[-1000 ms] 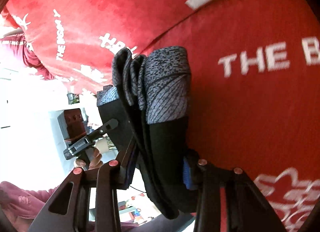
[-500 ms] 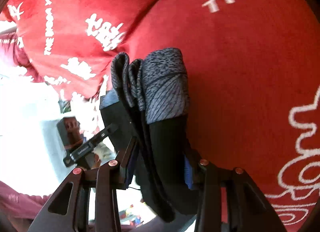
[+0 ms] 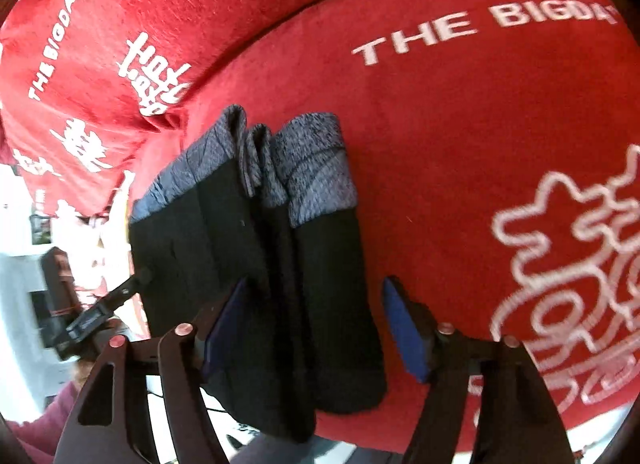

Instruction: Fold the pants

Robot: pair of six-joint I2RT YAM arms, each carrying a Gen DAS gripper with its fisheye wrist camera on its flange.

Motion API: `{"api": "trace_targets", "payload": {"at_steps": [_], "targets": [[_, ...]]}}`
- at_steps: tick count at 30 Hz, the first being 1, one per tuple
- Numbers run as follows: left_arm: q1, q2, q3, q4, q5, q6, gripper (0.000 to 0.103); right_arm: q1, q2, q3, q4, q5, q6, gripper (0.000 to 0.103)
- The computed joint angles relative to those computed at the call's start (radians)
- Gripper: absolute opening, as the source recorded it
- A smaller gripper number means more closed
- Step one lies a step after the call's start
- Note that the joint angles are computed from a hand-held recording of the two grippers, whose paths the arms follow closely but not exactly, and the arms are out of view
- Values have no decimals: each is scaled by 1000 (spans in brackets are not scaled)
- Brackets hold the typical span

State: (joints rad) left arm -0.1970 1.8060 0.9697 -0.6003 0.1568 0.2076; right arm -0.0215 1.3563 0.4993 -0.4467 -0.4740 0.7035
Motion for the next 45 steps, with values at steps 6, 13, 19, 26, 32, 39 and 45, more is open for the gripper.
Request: {"api": "trace_targets", "payload": {"at_steps": [6,13,19,26,32,39,45], "targets": [[-28,-138,-73,-70,-93,22,103,117,-177,5,-192,117,123,80],[-84,-317,-149,-161,-138,36,103,387,-291,120,-446,317,316,91],[-114,-459,-118,-297,-163,17,103,635,-236,316,-632,480,445,103],[-117,-554,-17,-464,-181,33,103,751,-201,487,-748,477,576,103],[-90,-590,60,-562,-173,77,103,798,-158,613,-827,477,671,103],[-42,-617,134,-637,-150,116,103,848,-53,800,-944,534,695,103],[-20,-608,194,-675,-150,95,103,837,11,922,-1019,568,659,103]]}}
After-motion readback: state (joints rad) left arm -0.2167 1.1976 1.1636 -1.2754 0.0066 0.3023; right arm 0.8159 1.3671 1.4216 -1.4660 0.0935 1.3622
